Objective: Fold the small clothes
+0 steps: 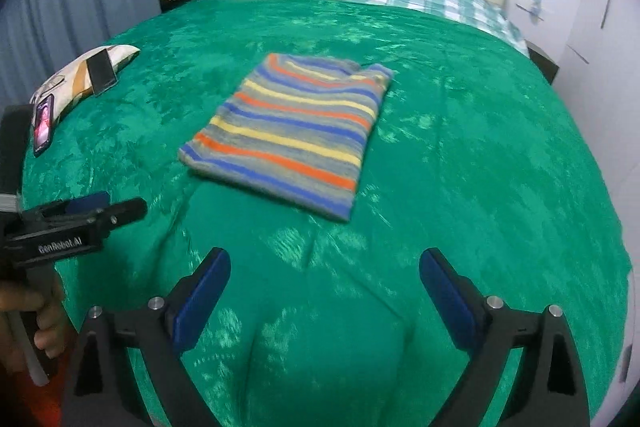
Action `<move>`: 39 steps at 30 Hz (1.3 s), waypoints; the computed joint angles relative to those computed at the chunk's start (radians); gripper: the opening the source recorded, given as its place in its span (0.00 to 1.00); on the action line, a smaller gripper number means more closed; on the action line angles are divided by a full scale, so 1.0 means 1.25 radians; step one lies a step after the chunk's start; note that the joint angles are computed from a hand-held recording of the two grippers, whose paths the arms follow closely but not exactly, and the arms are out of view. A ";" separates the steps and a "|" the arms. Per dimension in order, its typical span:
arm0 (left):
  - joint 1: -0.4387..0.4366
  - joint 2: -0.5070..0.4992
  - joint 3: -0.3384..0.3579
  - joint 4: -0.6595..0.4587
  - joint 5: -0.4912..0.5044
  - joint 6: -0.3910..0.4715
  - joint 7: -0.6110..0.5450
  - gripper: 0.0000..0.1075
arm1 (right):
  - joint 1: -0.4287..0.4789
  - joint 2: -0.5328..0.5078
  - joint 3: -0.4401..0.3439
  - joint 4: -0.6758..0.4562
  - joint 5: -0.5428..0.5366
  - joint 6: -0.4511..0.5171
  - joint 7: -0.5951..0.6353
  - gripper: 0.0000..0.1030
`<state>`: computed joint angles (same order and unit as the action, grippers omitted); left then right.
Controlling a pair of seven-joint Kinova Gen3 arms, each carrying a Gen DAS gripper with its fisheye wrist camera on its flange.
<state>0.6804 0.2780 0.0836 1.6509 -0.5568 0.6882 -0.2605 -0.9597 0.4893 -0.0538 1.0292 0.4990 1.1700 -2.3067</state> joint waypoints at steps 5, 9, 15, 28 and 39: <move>0.066 -0.010 -0.059 0.005 0.003 0.000 0.005 0.84 | -0.062 -0.006 0.084 0.007 -0.012 0.015 -0.013 0.92; 0.079 -0.009 -0.066 0.006 0.001 0.006 0.004 0.84 | -0.076 -0.011 0.105 0.010 -0.007 0.026 -0.014 0.92; 0.080 0.000 -0.071 0.003 0.010 0.009 -0.004 0.84 | -0.077 -0.005 0.110 0.003 -0.002 0.041 -0.011 0.92; 0.070 0.022 -0.079 -0.001 0.047 0.003 -0.054 0.84 | -0.004 0.018 0.002 -0.011 0.048 0.083 -0.024 0.92; -0.197 0.014 0.085 -0.026 0.093 -0.122 -0.188 0.87 | 0.114 -0.018 0.044 0.067 -0.165 -0.144 0.040 0.92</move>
<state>0.4347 0.2960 0.1900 1.6184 -0.4410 0.5362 -0.4959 -0.8176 0.4671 0.0011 1.1125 0.2930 0.9899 -2.2570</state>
